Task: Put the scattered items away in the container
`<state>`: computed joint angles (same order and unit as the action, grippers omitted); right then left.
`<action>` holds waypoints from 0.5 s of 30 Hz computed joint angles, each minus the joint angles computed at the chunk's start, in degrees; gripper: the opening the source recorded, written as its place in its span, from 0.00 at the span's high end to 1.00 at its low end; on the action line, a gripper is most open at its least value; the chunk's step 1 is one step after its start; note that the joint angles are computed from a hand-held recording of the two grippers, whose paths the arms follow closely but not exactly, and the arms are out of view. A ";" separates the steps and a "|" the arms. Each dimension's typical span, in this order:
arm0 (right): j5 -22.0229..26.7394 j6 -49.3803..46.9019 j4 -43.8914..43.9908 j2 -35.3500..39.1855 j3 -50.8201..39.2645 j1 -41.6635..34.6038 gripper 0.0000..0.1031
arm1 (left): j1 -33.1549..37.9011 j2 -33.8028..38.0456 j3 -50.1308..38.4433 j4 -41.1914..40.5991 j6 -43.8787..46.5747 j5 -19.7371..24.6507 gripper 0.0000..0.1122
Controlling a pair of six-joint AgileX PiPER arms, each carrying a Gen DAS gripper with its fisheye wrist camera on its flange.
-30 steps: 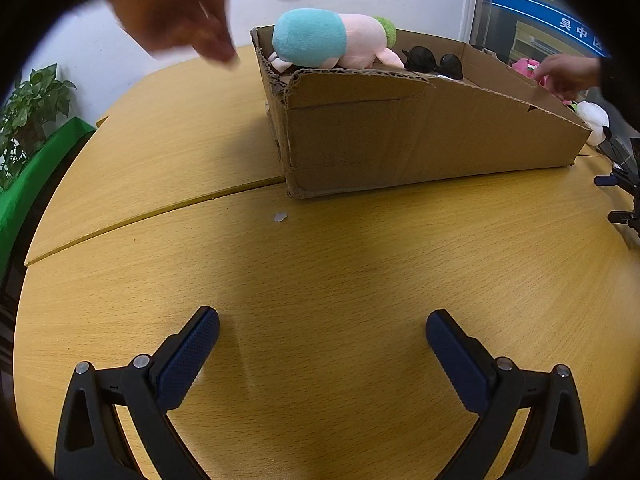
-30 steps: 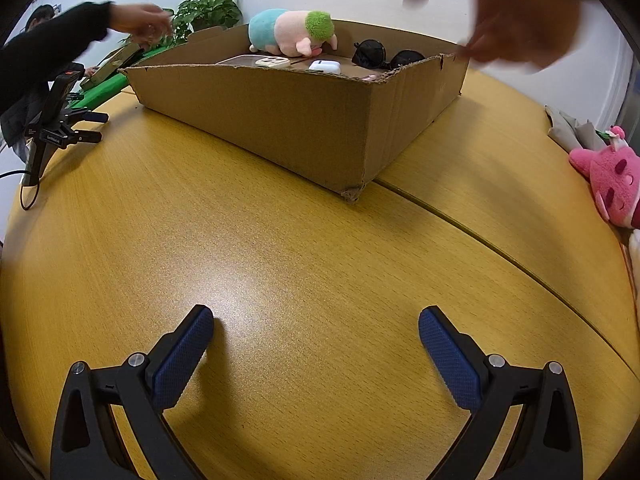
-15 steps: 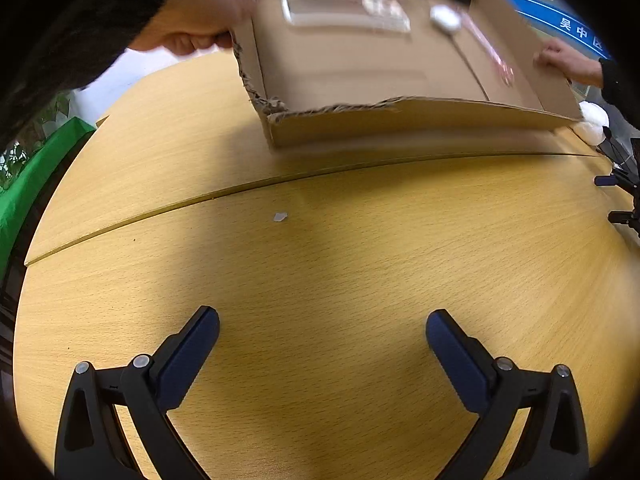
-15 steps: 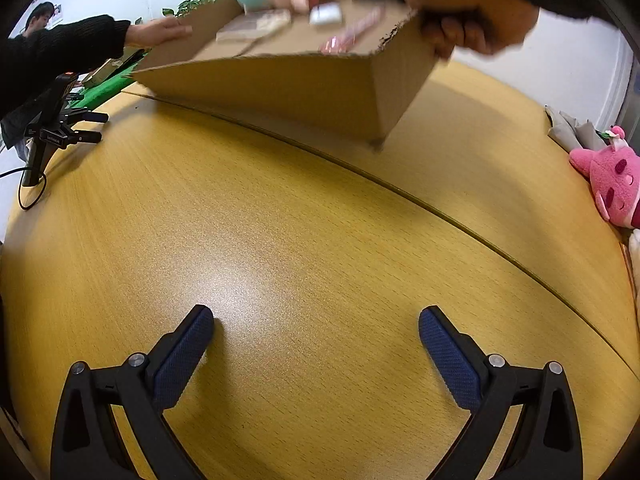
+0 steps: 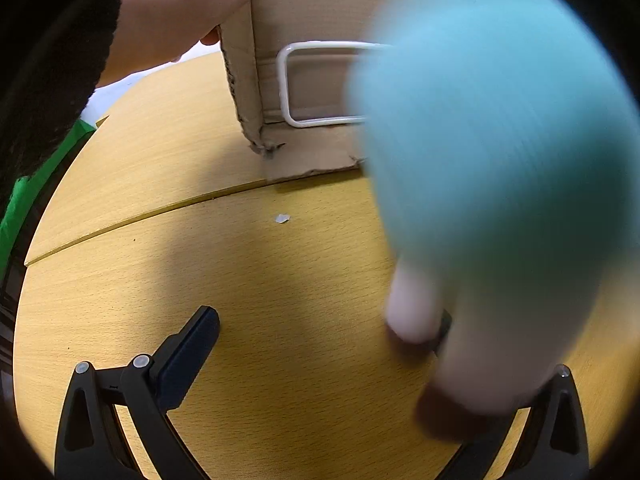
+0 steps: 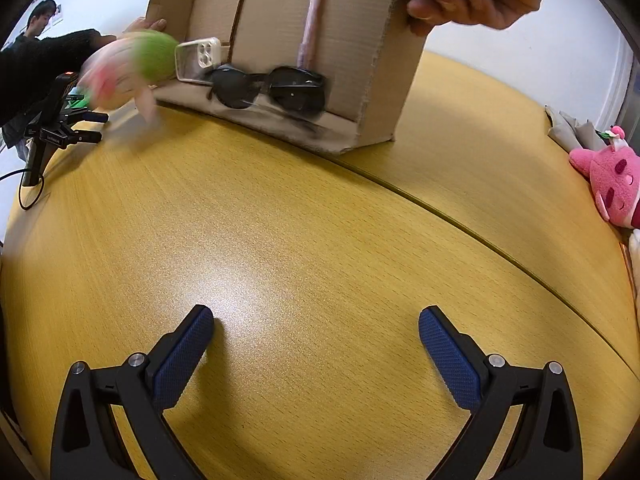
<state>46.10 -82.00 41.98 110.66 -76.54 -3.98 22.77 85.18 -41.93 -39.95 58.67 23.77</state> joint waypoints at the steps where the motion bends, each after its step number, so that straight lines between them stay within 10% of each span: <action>1: 0.02 0.01 -0.02 0.01 -0.02 -0.02 0.00 | 0.20 -0.07 0.03 -0.41 0.67 0.29 0.08; 15: -0.08 0.41 -0.16 -0.13 0.00 0.24 0.00 | -0.34 -0.26 -0.85 1.67 -1.92 0.80 0.08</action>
